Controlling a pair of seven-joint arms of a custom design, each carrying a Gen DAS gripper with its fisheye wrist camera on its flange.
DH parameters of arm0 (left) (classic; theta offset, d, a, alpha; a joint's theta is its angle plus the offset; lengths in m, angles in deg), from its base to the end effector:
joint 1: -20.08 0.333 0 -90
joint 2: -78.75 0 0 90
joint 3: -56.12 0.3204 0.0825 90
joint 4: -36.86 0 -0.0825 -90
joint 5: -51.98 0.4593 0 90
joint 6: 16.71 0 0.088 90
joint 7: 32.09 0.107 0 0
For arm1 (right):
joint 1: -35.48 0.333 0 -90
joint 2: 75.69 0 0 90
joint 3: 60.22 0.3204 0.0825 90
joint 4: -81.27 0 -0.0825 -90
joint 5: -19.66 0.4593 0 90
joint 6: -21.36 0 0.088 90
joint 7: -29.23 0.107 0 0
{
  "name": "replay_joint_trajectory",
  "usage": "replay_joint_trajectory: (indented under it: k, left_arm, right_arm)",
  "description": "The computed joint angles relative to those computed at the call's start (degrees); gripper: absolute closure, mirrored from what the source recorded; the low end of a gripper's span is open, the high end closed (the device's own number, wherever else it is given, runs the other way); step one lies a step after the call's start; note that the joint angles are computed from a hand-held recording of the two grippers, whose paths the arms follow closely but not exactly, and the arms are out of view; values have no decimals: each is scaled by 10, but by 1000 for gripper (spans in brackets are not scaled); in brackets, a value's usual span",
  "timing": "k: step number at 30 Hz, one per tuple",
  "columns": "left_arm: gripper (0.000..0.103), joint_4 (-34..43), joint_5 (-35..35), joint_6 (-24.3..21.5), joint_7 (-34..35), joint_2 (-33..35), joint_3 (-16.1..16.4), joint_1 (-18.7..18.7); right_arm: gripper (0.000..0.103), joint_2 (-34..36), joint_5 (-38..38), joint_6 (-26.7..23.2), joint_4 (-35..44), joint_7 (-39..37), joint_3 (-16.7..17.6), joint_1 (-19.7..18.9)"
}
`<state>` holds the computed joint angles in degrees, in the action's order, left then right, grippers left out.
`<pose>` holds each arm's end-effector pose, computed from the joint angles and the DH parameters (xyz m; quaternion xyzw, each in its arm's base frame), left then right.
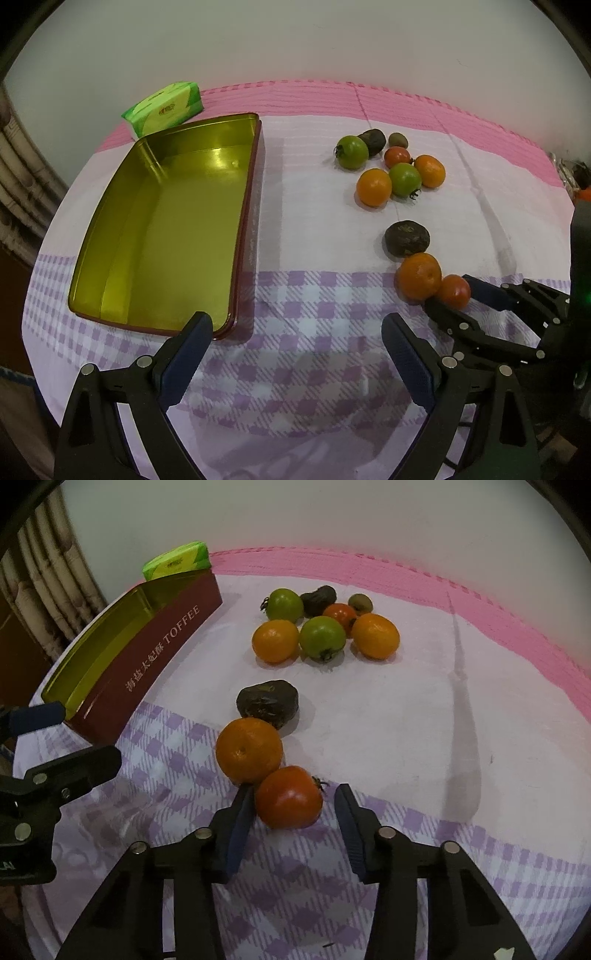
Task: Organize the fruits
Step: 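Grasp the red tomato with the right tool while the left tool grasps a tangerine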
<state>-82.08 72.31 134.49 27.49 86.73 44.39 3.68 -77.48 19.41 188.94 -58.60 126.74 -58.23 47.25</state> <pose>0.5843 -0.3199 0.3684 -0.6053 0.7609 -0.1745 0.1556 0.5536 0.1358 0.3194 -0.7214 0.6440 -0.1450 0.2093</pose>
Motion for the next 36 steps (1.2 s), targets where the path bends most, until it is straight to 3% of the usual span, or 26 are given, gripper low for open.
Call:
replay_joint_trajectory:
  k: [4, 12, 18, 28, 30, 36]
  left_arm:
    - [11, 12, -6, -1, 13, 11, -3, -3]
    - [16, 53, -54, -8, 75, 47, -15, -13]
    - [31, 111, -116, -48, 138, 97, -28, -18]
    - [51, 191, -114, -89, 134, 164, -11, -45]
    - [65, 195, -116, -89, 142, 166, -13, -45]
    - [66, 183, -124, -79, 156, 155, -16, -42]
  right_arm:
    - [71, -1, 38, 4, -1, -37, -2, 3]
    - [71, -17, 26, 7, -15, 3, -19, -26]
    - [71, -28, 58, 9, -25, -1, -33, -43]
    - [71, -28, 133, 16, -30, -55, -39, -39]
    - [71, -29, 140, 17, -32, -61, -39, -39]
    - [71, -28, 136, 18, -31, -58, -36, -42]
